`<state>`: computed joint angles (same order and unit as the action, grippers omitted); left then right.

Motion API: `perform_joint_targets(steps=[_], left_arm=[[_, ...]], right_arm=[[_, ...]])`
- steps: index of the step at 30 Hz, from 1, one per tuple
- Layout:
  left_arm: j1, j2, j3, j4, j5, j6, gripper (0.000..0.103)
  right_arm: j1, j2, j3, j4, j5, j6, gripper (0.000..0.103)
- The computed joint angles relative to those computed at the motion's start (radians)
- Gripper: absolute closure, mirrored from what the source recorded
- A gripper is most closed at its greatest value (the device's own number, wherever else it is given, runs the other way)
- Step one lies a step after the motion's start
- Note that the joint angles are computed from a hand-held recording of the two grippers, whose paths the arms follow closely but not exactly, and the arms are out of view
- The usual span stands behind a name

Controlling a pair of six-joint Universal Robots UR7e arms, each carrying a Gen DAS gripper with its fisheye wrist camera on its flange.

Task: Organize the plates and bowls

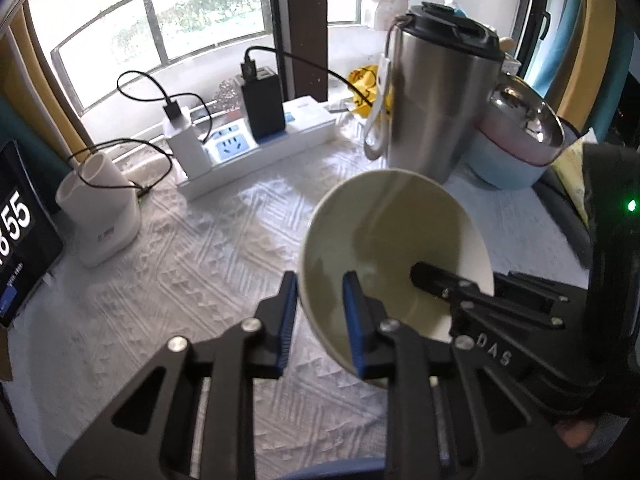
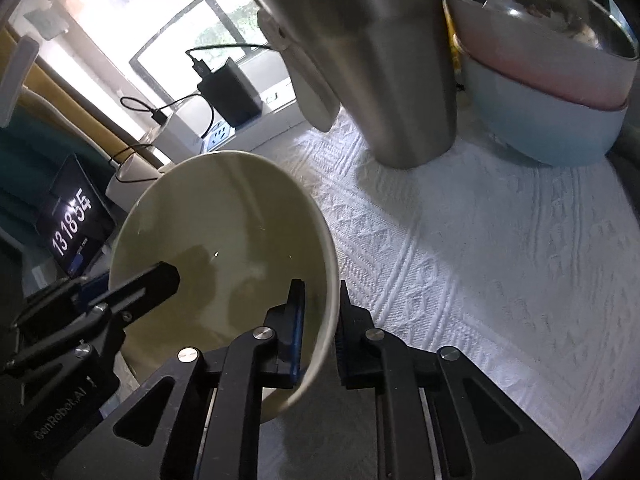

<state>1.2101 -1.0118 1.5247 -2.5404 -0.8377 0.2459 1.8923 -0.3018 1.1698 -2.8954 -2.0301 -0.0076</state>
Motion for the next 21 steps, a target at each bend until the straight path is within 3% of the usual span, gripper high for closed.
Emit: perform_joint_targets(steps=[21], left_arm=[[-0.088,-0.180,0.201,-0.221,-0.057,0.103,0.080]], right_arm=[[0.095,-0.123,0.183,-0.217,-0.060,-0.033,0.089]])
